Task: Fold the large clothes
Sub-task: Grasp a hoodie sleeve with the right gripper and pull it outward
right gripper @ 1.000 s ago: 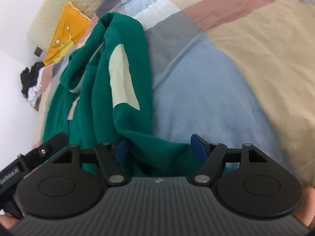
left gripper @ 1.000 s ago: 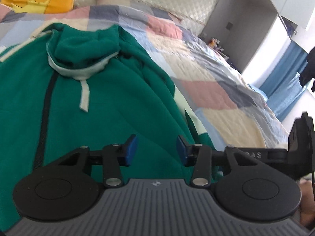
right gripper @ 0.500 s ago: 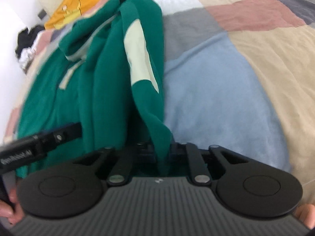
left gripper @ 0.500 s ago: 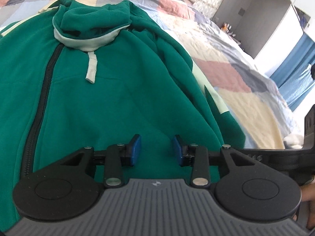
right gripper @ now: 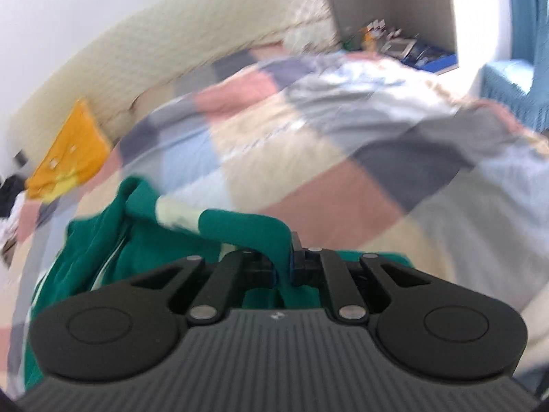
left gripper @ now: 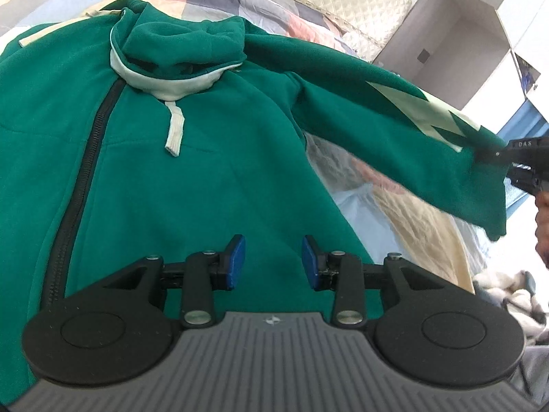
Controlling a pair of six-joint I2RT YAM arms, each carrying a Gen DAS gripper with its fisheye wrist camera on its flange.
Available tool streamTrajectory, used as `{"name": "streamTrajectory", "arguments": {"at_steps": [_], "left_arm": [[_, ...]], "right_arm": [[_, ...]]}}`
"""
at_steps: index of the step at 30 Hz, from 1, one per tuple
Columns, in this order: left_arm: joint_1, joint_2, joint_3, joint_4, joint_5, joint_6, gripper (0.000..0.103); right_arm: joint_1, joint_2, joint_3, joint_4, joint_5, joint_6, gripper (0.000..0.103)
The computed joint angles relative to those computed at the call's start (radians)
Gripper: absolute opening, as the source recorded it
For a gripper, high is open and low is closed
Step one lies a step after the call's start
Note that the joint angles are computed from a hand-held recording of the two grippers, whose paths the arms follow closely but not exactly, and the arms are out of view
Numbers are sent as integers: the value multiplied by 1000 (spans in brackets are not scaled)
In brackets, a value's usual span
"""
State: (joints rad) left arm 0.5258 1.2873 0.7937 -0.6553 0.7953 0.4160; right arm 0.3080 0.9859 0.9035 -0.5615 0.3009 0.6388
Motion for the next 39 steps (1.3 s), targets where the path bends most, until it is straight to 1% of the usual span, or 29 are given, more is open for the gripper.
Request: {"name": "streamTrajectory", "arguments": {"at_steps": [2, 4, 5, 7, 8, 11, 13, 16, 19, 22, 25, 28, 30, 32, 34, 35, 36, 38, 39], "left_arm": [[2, 7, 5, 12, 13, -14, 42], [8, 21, 16, 24, 37, -26, 42], [12, 28, 22, 25, 49, -28, 42], [15, 52, 40, 36, 75, -39, 42], [16, 58, 44, 39, 86, -44, 42], [22, 96, 70, 37, 119, -38, 42], [21, 115, 82, 44, 136, -34, 42], [18, 143, 102, 43, 148, -26, 42], [7, 186, 123, 56, 137, -24, 42], [-11, 247, 154, 59, 114, -32, 42], [-39, 298, 181, 73, 86, -44, 42], [-69, 319, 178, 103, 64, -46, 42], [-89, 337, 182, 119, 47, -54, 42], [-102, 360, 190, 128, 38, -64, 42], [-108, 370, 195, 133, 39, -66, 42], [-112, 382, 201, 141, 39, -73, 42], [-112, 387, 206, 138, 40, -77, 42], [-105, 388, 211, 124, 47, -73, 42], [-103, 385, 212, 122, 48, -73, 42]], "right_arm": [[-100, 36, 42, 22, -42, -60, 9], [-185, 76, 96, 36, -96, -72, 9], [-219, 96, 130, 42, -111, -80, 9], [-287, 145, 222, 30, -122, -136, 9], [-285, 180, 273, 26, -102, -147, 8], [-345, 298, 461, 1, -84, -226, 8], [-365, 395, 592, -10, -30, -286, 8], [-394, 558, 750, -2, 34, -350, 8], [-420, 720, 843, 1, 66, -371, 9], [-427, 814, 791, 76, 93, -394, 9], [-452, 919, 725, 173, 85, -399, 9], [-507, 998, 639, 280, 18, -339, 10], [-535, 1023, 583, 357, -23, -312, 12], [-553, 1045, 542, 432, -59, -308, 18], [-560, 1059, 516, 478, -82, -322, 19], [-558, 1060, 513, 483, -86, -320, 25], [-557, 1060, 508, 494, -87, -315, 27], [-556, 1048, 510, 497, -82, -312, 38], [-557, 1035, 508, 494, -82, -307, 42]]}}
